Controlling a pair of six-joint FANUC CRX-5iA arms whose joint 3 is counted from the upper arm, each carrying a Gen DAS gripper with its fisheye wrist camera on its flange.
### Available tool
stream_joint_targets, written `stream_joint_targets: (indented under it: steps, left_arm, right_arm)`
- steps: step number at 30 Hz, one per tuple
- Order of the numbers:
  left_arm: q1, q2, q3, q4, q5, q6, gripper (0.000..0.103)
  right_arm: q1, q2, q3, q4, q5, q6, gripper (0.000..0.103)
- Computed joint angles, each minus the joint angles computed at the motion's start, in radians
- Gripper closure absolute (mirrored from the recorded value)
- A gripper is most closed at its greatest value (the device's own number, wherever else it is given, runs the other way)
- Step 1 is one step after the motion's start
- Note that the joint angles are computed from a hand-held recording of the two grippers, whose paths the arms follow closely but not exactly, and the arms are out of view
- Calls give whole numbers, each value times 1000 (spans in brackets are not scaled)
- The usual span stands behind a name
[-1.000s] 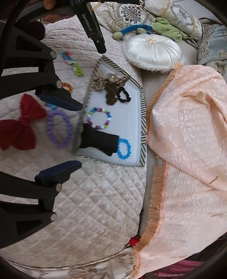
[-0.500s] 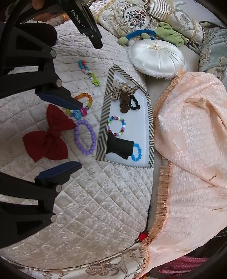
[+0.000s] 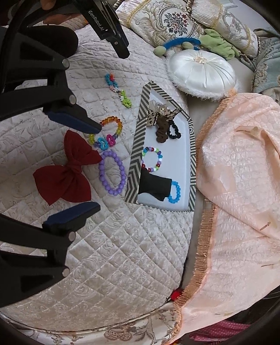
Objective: Organize jewelry
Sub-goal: 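Move both open tools back to the loose jewelry beside the tray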
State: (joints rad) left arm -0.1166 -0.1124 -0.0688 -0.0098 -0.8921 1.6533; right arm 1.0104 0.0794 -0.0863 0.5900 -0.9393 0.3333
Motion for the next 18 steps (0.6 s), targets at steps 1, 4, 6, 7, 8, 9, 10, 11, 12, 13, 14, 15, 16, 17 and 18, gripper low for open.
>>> stream_joint_targets:
  steps: [1, 4, 6, 7, 8, 9, 10, 11, 12, 13, 14, 15, 16, 17, 18]
  left_arm:
    - [2, 1, -1, 1, -1, 0, 75]
    - [7, 5, -3, -3, -4, 1, 75]
    - [9, 9, -4, -4, -5, 1, 75]
    - [10, 11, -4, -3, -6, 2, 75]
    - [12, 12, -5, -2, -6, 2, 75]
    - [14, 14, -6, 0, -7, 1, 75]
    - [15, 16, -5, -1, -8, 2, 75]
    - [17, 18, -6, 0, -8, 1, 75]
    - [18, 19, -7, 3, -8, -1, 75]
    - [20, 21, -8, 6, -8, -3, 75]
    - [23, 23, -9, 10, -9, -6, 75]
    - [26, 26, -10, 15, -10, -9, 75]
    - [32, 27, -14, 27, -9, -18, 75]
    - [38, 27, -18, 39, -6, -26, 75]
    - [46, 28, -24, 54, -4, -37, 75]
  right_arm:
    - [-2, 2, 2, -6, 0, 5, 34]
    - [-6, 10, 9, -19, -2, 13, 34]
    - [-9, 14, 12, -24, -2, 18, 34]
    - [-11, 18, 15, -28, -3, 20, 34]
    - [-13, 21, 18, -33, -4, 24, 34]
    - [-16, 26, 23, -41, -5, 30, 34]
    - [-19, 29, 25, -46, -3, 36, 34]
    - [-21, 31, 27, -49, -3, 40, 34]
    - [-25, 37, 32, -53, -7, 45, 34]
    - [-27, 41, 35, -57, -9, 48, 34]
    - [-29, 44, 37, -60, -8, 50, 34]
    - [-33, 46, 38, -63, -5, 52, 34]
    - [-37, 50, 40, -67, -5, 55, 34]
    - [-42, 54, 44, -74, -8, 58, 34]
    - [-48, 58, 47, -81, -7, 62, 34]
